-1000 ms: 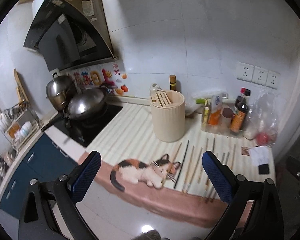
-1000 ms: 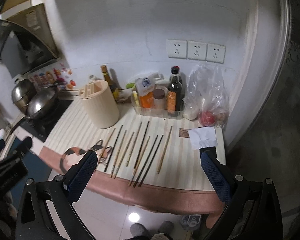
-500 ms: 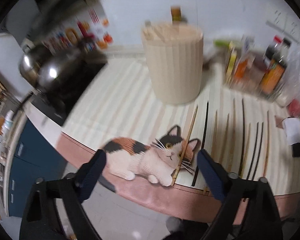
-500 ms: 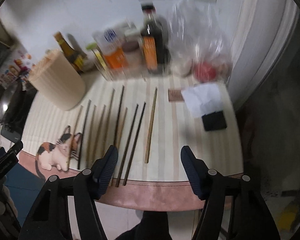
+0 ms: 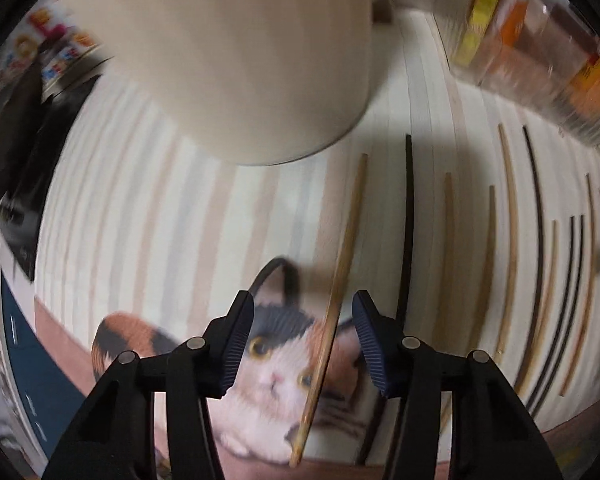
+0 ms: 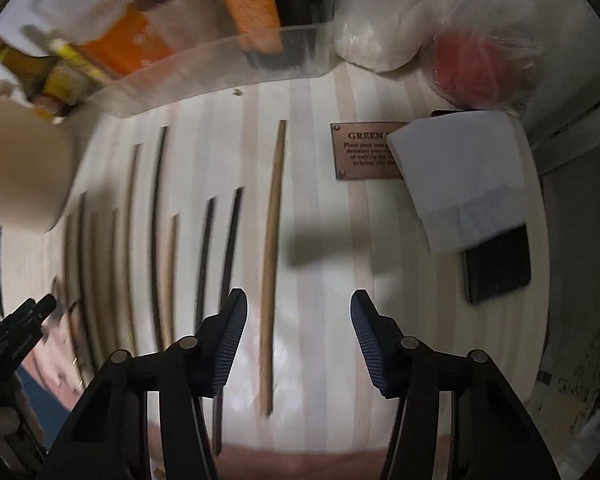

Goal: Organize utensils
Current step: 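Grasp a light wooden chopstick with the left tool while the right grasps another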

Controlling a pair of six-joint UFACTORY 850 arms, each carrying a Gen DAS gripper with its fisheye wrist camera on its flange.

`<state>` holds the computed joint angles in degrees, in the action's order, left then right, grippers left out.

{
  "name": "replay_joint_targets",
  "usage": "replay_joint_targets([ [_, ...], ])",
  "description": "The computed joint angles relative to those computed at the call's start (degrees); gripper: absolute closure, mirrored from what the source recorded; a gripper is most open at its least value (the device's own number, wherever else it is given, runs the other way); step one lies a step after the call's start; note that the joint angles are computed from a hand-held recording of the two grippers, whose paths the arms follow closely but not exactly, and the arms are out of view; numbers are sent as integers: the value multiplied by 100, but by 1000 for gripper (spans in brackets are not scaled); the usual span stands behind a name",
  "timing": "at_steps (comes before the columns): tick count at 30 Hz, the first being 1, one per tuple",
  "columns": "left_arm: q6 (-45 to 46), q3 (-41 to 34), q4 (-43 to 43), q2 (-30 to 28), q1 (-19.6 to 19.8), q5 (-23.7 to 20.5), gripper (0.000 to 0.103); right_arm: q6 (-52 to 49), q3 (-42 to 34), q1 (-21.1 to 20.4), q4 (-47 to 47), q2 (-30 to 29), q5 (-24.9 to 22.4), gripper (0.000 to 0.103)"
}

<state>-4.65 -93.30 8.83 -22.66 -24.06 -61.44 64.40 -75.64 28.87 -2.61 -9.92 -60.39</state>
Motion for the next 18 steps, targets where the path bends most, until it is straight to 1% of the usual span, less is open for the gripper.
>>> replay_joint_targets([
  [2, 127, -74, 0, -140, -21, -89, 55, -172, -30, -123, 121, -140, 39, 48],
  [3, 169, -72, 32, -168, -36, -97, 58, -280, -70, -171, 192, -236, 26, 48],
  [4, 189, -69, 27, -177, -42, -57, 59, -386, -115, -203, 254, -330, -10, 48],
  [6, 289, -44, -21, -158, -38, 20, 74, -569, -206, -237, 352, -508, -65, 50],
  [7, 311, -44, -90, -159, -21, 10, 82, -615, -278, -229, 344, -590, -150, 54],
  [8, 303, -55, -149, -172, 9, -5, 94, -640, -403, -182, 202, -686, -239, 58],
  [9, 239, -36, -216, -159, 38, -5, 97, -689, -518, -153, 128, -782, -369, 63],
  [10, 184, -22, -239, -148, 61, 0, 98, -705, -594, -119, 70, -838, -445, 73],
  [11, 38, 7, -235, -129, 89, -4, 99, -712, -640, -95, 40, -871, -444, 77],
  [13, -208, 84, -304, -72, 171, -2, 99, -725, -731, -44, 27, -947, -498, 89],
  [15, -453, 230, -342, 22, 274, -15, 99, -711, -770, -3, 55, -980, -563, 94],
  [18, -622, 584, -565, 278, 439, -41, 99, -743, -695, 59, 272, -912, -542, 95],
])
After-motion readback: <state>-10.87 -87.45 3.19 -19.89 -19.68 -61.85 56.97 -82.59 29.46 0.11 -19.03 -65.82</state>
